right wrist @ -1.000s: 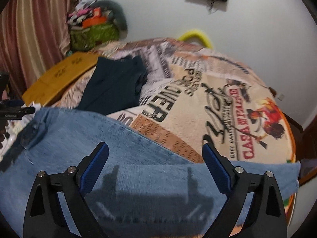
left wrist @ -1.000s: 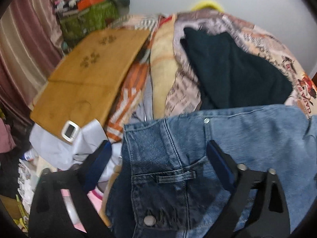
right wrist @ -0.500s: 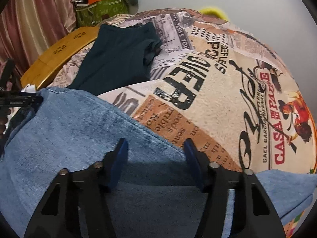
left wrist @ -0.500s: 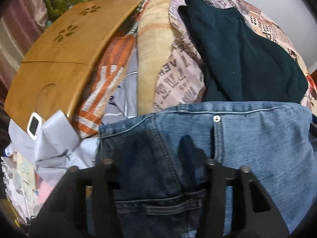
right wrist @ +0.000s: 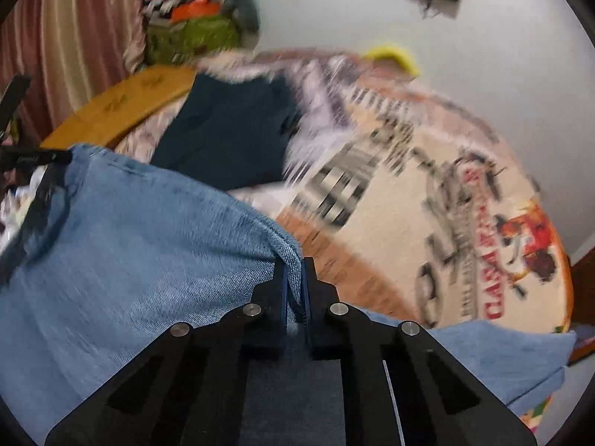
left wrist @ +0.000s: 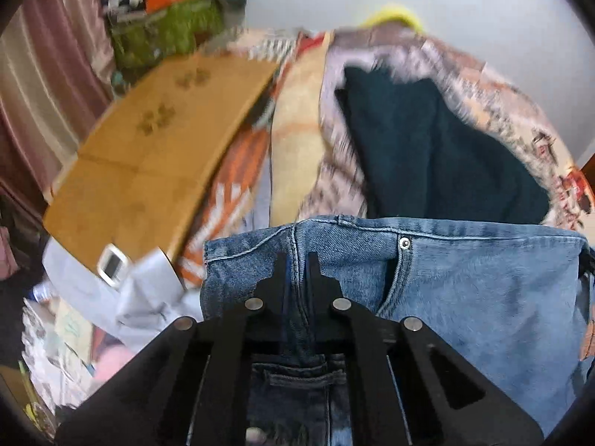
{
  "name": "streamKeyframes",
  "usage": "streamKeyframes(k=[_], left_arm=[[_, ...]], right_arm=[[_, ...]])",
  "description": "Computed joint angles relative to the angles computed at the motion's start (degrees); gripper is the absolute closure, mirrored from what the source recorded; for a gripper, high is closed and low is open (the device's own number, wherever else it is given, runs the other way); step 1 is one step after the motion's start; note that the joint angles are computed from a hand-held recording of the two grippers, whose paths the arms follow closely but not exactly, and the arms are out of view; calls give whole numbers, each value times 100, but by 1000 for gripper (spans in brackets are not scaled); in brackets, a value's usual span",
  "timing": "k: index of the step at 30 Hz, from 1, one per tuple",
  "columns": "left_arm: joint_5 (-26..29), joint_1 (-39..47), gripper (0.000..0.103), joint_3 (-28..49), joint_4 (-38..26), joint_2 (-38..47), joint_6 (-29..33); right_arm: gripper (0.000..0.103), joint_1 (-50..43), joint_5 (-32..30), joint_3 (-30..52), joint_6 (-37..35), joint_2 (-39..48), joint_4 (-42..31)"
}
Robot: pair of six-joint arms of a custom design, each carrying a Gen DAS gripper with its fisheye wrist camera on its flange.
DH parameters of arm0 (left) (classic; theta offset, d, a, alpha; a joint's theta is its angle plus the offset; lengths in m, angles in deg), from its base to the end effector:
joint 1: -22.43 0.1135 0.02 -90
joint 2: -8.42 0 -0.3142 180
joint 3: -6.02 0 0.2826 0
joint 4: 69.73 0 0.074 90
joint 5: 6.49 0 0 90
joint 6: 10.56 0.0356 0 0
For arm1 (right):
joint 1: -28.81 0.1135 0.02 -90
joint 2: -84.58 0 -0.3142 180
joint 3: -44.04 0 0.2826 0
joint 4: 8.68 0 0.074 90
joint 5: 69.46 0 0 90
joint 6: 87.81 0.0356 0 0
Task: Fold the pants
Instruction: 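Grasp the jeans leg with the right gripper while the left grasps the waistband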
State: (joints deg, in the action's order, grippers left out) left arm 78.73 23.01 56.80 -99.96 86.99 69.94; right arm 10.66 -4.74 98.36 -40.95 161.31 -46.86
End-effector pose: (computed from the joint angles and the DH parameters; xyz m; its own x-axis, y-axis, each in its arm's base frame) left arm 0.2657 0.0057 0.1969 -0.8276 -0.1729 -0.5340 -0.1935 0.9809 -0.0177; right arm 0.2530 -0.0669 0.2191 -0.6604 -0.4342 -0.6127 -0.5059 0.8602 -0.0643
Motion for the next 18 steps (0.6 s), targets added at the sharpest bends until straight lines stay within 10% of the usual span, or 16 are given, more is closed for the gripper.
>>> streamKeyframes(k=[8, 18], left_arm=[[119, -100, 97, -1, -1128, -1704, 80], [-346, -777, 97, -207, -2947, -3803, -173]], right_arm=[[97, -730, -667, 329, -530, -922, -1237], [97, -2759, -1614, 574, -3067, -1789, -4009]])
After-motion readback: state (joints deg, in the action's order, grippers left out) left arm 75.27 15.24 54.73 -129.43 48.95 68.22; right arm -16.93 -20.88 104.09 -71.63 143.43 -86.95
